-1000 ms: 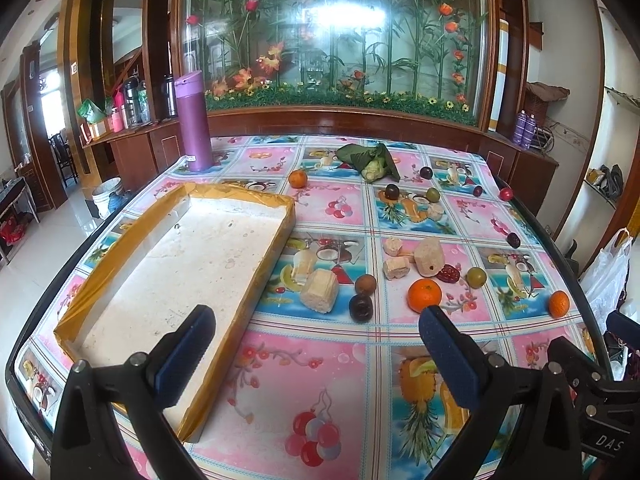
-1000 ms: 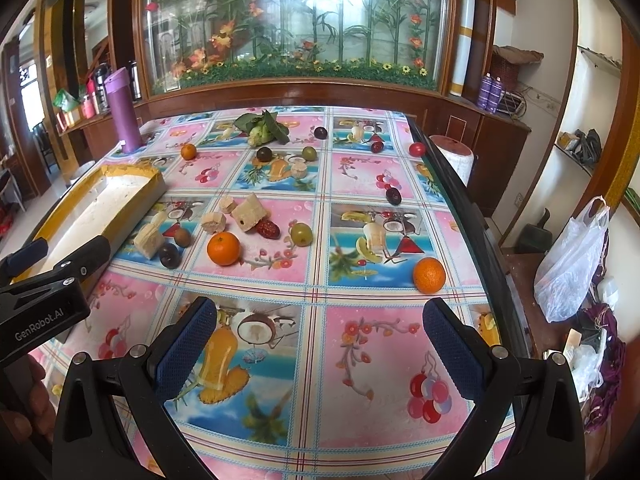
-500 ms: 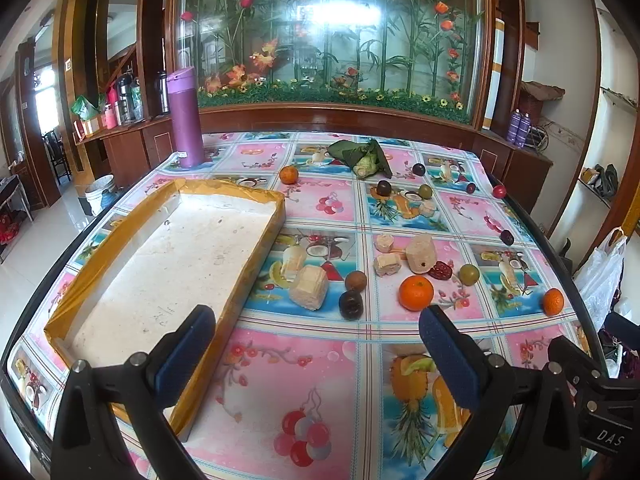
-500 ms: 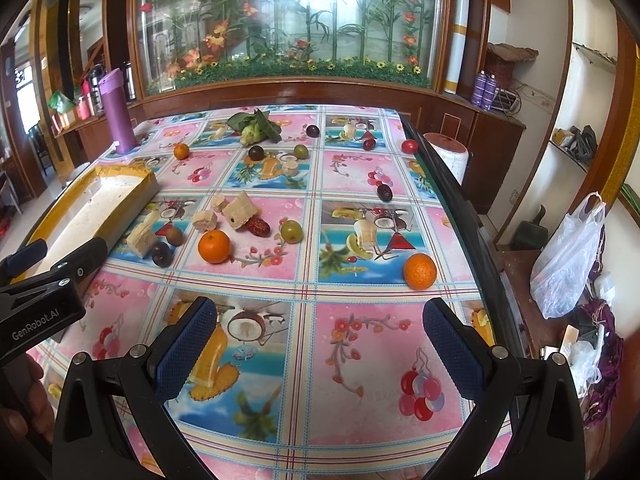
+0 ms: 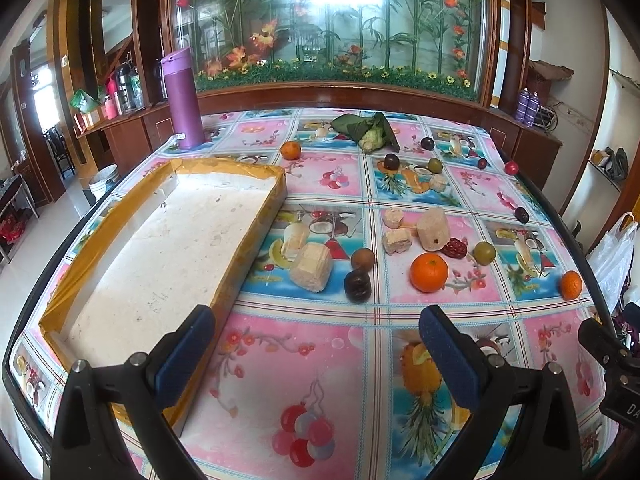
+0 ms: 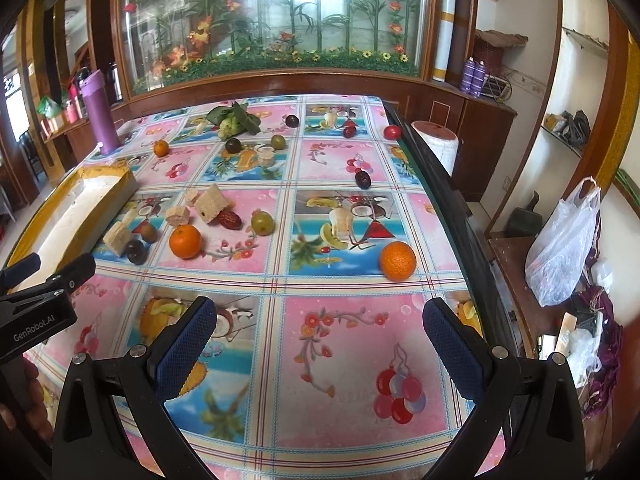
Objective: Organize fruits
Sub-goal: 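Grasp an orange with the left tool while the right tool grasps another orange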
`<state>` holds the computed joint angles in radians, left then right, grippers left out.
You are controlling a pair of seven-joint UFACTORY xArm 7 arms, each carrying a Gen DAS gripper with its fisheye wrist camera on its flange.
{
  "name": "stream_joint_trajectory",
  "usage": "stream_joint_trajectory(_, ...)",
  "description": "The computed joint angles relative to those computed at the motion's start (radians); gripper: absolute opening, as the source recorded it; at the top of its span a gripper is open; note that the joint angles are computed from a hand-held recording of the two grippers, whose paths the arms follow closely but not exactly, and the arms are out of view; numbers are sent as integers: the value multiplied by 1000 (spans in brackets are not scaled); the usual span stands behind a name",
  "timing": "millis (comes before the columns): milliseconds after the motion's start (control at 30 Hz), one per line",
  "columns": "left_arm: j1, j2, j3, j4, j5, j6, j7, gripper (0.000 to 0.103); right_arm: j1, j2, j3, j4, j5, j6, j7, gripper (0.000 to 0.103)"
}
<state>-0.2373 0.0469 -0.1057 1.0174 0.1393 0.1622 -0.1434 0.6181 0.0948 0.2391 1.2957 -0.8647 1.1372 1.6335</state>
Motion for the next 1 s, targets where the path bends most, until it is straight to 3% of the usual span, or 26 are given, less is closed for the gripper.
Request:
stream_joint_trajectory(133, -4, 8, 4, 11, 27, 21, -17, 103, -14, -13, -6, -21, 6, -21, -21, 103)
stream_joint_trajectory(333, 0, 17, 5, 21, 37, 50, 7, 103, -91, -85, -26, -120, 41, -141, -55, 103)
stream_joint_trajectory(600, -1, 18, -9, 41, -30, 125, 119, 103, -173, -49, -48, -107, 99, -213, -263, 102)
stream_joint_trajectory(733, -8, 18, -10, 36, -25, 119, 131, 103, -204, -108, -58, -194, 124, -282, -273, 102)
stream_joint_trajectory(833, -17, 40, -15, 65, -28, 150, 134, 103, -238, -121, -64, -239, 186, -355, -309, 90)
stream_joint_trajectory(933, -20, 67, -32, 106, -88, 186, 189, 103, -253, -98, -61, -237, 234, -380, -370, 64)
stream_joint_trajectory(1000, -25, 91, -41, 147, -125, 220, 219, 103, -259, -87, -64, -240, 265, -401, -406, 40)
